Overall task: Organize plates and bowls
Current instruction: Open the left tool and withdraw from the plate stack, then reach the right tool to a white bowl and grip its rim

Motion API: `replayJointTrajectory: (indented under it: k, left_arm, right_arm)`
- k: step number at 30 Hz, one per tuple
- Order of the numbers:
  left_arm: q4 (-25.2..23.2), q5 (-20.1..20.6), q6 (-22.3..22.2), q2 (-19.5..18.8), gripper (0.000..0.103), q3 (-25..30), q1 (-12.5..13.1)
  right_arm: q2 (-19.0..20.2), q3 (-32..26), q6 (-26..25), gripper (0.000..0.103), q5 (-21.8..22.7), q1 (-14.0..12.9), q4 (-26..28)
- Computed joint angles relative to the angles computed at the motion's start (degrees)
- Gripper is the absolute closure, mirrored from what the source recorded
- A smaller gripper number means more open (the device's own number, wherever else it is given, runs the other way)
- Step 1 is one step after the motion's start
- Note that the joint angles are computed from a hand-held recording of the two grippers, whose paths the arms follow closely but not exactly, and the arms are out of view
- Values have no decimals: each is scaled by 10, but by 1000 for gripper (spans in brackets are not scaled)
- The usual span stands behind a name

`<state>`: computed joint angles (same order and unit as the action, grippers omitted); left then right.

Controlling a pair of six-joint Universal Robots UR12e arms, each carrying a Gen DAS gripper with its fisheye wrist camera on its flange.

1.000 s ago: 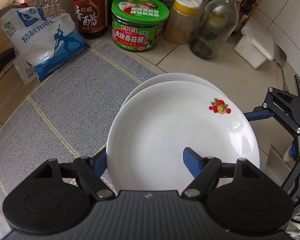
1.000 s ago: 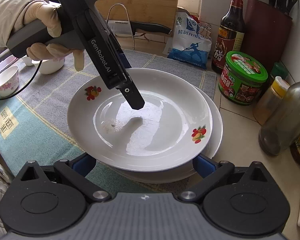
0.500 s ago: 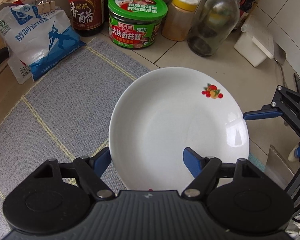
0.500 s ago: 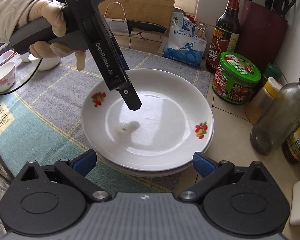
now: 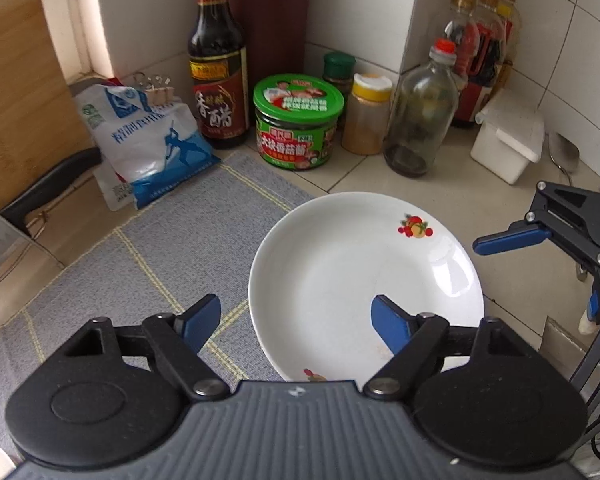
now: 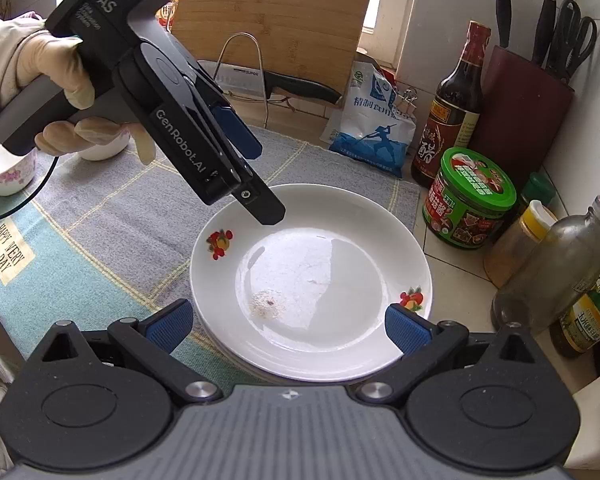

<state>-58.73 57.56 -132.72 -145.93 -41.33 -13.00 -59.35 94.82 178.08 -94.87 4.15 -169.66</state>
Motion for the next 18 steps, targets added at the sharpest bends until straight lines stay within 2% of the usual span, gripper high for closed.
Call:
replayJointTrajectory:
  k: [3, 6, 8, 11, 13, 15, 18]
  left_arm:
    - [123, -15, -70, 38, 15, -90, 9]
    - [227, 1, -142, 69, 14, -166, 16]
    - [292, 21, -172, 88, 14, -213, 21]
    - [383, 57, -186, 112, 14, -279, 31]
    - [426, 83, -176, 125, 14, -312, 37]
    - [455, 99, -169, 135, 15, -341, 45]
    - [480, 139, -182, 145, 15, -365, 56]
  right_arm:
    - [3, 0, -4, 0, 3, 2, -15]
    - [10, -2, 7, 0, 14, 5, -35]
    - [16, -8, 15, 0, 14, 10, -45]
    - [26, -21, 15, 0, 9, 22, -57]
    - [35, -34, 13, 0, -3, 32, -61]
    - [46, -50, 16, 0, -10, 42, -59]
    - [62, -80, 32, 0, -2, 52, -40]
